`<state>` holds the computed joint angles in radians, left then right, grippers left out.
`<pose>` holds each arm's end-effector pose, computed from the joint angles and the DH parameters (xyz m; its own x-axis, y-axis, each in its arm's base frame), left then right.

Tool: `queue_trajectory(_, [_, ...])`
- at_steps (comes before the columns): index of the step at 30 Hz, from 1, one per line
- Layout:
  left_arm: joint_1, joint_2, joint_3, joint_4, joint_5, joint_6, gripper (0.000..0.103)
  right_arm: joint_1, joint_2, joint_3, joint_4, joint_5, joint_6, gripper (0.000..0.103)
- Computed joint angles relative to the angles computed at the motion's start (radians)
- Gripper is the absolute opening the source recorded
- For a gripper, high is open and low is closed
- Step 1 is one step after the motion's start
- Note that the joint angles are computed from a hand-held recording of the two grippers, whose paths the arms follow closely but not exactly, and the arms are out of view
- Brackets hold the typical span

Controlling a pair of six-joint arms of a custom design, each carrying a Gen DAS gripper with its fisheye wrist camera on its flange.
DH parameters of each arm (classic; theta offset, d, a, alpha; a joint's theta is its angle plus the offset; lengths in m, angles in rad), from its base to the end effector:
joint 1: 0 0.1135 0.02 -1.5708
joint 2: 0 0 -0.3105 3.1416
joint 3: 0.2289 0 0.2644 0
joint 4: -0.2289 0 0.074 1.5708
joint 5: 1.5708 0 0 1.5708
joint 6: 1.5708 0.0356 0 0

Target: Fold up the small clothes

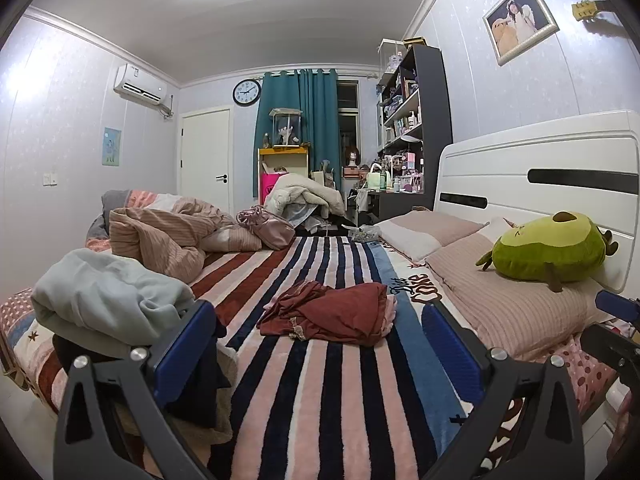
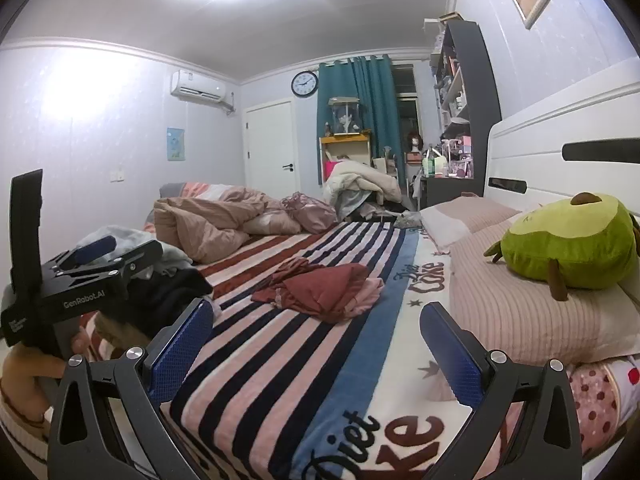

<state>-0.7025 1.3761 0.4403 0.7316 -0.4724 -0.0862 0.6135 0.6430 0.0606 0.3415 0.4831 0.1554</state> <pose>0.2123 -0.1585 0.2250 -0.1744 0.0472 -0.9835 0.2211 0.9752 0.0076 0.1093 0.0567 0.1830 -0.2145 0.0166 -0.9766 -0.1091 0.9932 0.0408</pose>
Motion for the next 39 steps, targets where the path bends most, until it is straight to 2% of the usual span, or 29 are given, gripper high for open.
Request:
queue_trajectory(17, [0.004,0.001,-0.009,0.013,0.002,0.001,0.102,0.002,0.009,-0.004,0.014,0.004,0.005,0.103])
queue_trajectory(21, [0.007,-0.002,-0.017,0.014,0.004,-0.002,0.102,0.06,0.04,-0.002,0.037,0.065,0.025,0.103])
queue_trajectory(26, [0.01,-0.005,-0.021,0.012,0.003,-0.001,0.102,0.035,0.025,-0.003,0.025,0.039,0.018,0.103])
queue_trajectory(30, [0.015,-0.005,-0.023,0.014,0.009,-0.003,0.102,0.07,0.036,-0.003,0.031,0.077,0.03,0.103])
queue_trajectory(35, [0.021,-0.006,-0.028,0.018,0.024,0.003,0.102,0.054,0.029,-0.005,0.029,0.061,0.026,0.103])
queue_trajectory(39, [0.029,-0.003,-0.039,0.039,0.031,-0.002,0.102,0.082,0.049,-0.003,0.042,0.088,0.038,0.103])
